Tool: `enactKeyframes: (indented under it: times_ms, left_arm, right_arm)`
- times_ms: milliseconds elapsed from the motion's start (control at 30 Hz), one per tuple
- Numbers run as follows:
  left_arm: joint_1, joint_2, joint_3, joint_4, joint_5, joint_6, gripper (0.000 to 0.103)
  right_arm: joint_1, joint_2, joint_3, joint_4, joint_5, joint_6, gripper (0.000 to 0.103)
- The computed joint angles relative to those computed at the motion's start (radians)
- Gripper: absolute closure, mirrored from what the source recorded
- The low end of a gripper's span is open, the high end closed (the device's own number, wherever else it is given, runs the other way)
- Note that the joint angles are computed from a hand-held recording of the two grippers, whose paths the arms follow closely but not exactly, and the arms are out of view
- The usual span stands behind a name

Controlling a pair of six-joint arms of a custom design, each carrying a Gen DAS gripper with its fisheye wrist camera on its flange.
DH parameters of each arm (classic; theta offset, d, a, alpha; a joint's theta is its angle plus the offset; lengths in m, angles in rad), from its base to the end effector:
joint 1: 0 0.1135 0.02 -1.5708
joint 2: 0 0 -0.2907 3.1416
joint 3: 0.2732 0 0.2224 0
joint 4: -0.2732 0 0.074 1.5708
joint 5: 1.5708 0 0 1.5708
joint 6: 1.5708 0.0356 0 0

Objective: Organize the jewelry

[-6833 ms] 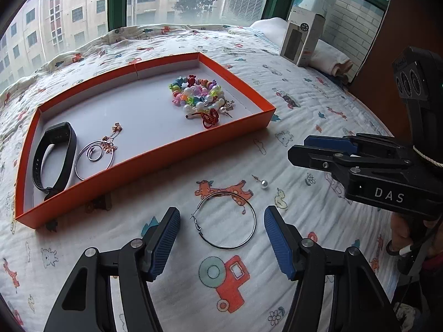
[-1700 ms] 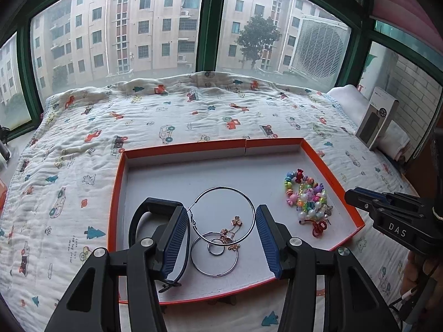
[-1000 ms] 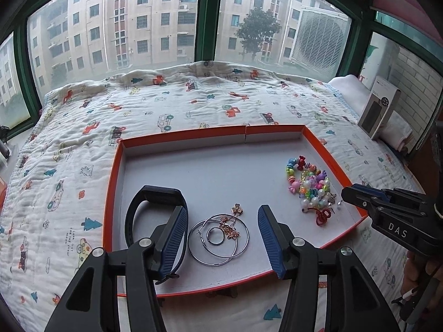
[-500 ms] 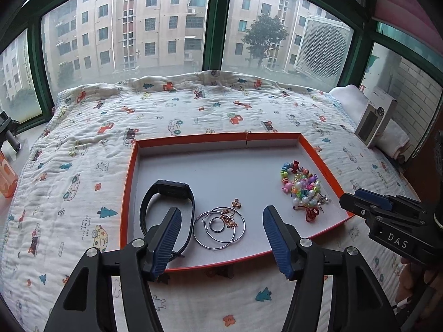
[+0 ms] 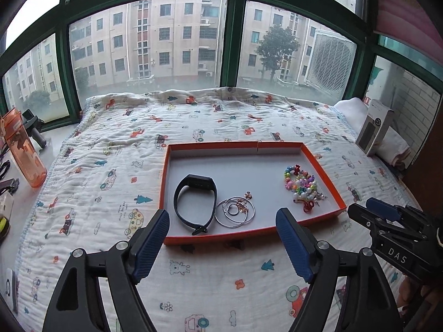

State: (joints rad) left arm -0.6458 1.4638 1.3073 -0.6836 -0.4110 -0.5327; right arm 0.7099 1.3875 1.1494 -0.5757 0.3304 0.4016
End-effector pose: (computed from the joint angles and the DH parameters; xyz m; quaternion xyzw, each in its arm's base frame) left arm 0.2330 -0.1578 0.3490 -0.0211 0.9170 -0.0359 0.3967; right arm 0.2072 0.1628 0.3289 -0.0807 0.9150 0.0625 0.3903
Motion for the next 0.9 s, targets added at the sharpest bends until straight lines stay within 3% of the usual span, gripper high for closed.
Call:
enactKeyframes:
  times_ms: [267,533,900]
  left_arm:
    - [-0.078,-0.130,-0.014,-0.139,-0.092,-0.087,0.012]
    - [-0.183,-0.266,-0.056,-0.284,-0.203,-0.224,0.004]
    - [-0.321,-0.322,-0.056,-0.440,-0.298,-0.381,0.001]
  right_arm:
    - [0.112,-0.060,0.011,-0.061,0.092,0.053,0.044]
    - [0.224,-0.110,0.008,-0.105,0.170,0.119,0.042]
    - [0.339,-0.118,0.017,-0.142,0.251,0.154,0.040]
